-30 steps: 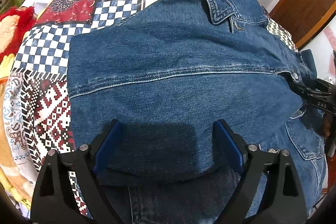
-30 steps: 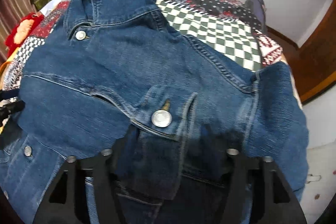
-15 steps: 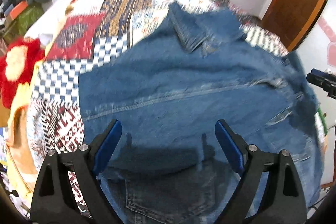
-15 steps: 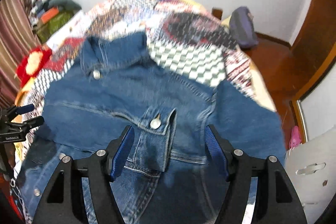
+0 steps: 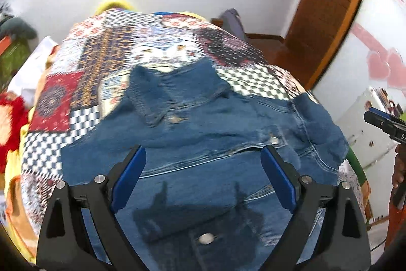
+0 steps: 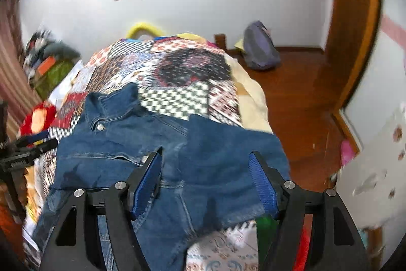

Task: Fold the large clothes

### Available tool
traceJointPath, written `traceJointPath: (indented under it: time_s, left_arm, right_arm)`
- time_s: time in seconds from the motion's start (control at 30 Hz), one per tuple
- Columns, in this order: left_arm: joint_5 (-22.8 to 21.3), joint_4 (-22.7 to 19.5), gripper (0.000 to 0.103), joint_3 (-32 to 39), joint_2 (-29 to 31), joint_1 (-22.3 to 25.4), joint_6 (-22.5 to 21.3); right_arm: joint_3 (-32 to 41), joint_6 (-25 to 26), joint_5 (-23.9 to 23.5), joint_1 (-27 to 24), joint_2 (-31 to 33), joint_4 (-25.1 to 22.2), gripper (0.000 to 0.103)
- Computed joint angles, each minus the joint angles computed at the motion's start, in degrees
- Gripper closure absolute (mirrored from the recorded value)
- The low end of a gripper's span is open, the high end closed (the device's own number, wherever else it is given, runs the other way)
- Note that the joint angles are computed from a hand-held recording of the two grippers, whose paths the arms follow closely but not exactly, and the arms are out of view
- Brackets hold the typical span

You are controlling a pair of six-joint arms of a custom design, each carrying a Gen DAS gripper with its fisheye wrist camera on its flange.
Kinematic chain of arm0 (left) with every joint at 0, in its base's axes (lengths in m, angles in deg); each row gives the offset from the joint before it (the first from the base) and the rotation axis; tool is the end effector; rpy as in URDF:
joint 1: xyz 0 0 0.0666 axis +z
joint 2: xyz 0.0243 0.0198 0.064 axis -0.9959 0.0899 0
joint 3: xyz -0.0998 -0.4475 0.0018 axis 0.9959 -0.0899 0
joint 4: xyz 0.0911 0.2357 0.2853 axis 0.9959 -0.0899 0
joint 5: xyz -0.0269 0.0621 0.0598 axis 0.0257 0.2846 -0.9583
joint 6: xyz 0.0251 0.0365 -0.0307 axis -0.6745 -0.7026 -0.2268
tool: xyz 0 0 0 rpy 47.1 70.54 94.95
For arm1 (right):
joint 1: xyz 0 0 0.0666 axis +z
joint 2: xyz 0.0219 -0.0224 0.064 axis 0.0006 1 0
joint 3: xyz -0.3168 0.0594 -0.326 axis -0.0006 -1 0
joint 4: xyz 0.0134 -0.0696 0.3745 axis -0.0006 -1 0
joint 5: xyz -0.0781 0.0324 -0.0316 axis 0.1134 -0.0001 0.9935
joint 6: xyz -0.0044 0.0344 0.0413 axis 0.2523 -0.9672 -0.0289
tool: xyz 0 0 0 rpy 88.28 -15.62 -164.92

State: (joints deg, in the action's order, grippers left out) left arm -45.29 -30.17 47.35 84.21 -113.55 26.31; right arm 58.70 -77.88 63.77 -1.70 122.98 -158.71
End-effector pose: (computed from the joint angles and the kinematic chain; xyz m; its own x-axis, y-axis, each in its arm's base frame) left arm 0.3642 -0.1945 0.5813 -0.7769 0.0008 -0.6297 0.1165 0.9829 -0.1425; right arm 0.3347 -0.0035 0.6413 -0.7543 -0.0249 -0.6561 -0.1365 0.9834 0.1196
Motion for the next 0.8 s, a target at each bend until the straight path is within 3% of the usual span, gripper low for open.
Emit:
traceJointPath:
  time_s: [0.2,0.43,0.63,0.8]
  left_arm:
    - [1.52,-1.12,0.01,1.3,4.89,-3.28,-0.63]
    - [5.07,-2.26,0.01,-0.06,8.71,-3.95,-0.46]
    - [8.03,-2.31,0.01,-1.48,9.89,-3.19,1.4]
    - [8.25,-1.77,0.01,-1.79,9.59,-3.11,2.1]
  right_arm:
    - [-4.32,-3.7,-7.04,-9.78,0.78,-2.41,0.026]
    - [-9.57,-8.85,-16.25,-18.46,4.26,-5.2,0.026]
    - [-10.63,-12.76,-19.75,-20.16,7.16,-2.61,0.025]
    - [-11.01,-16.13,-18.83,-19.79,9.73,-0.15,0.023]
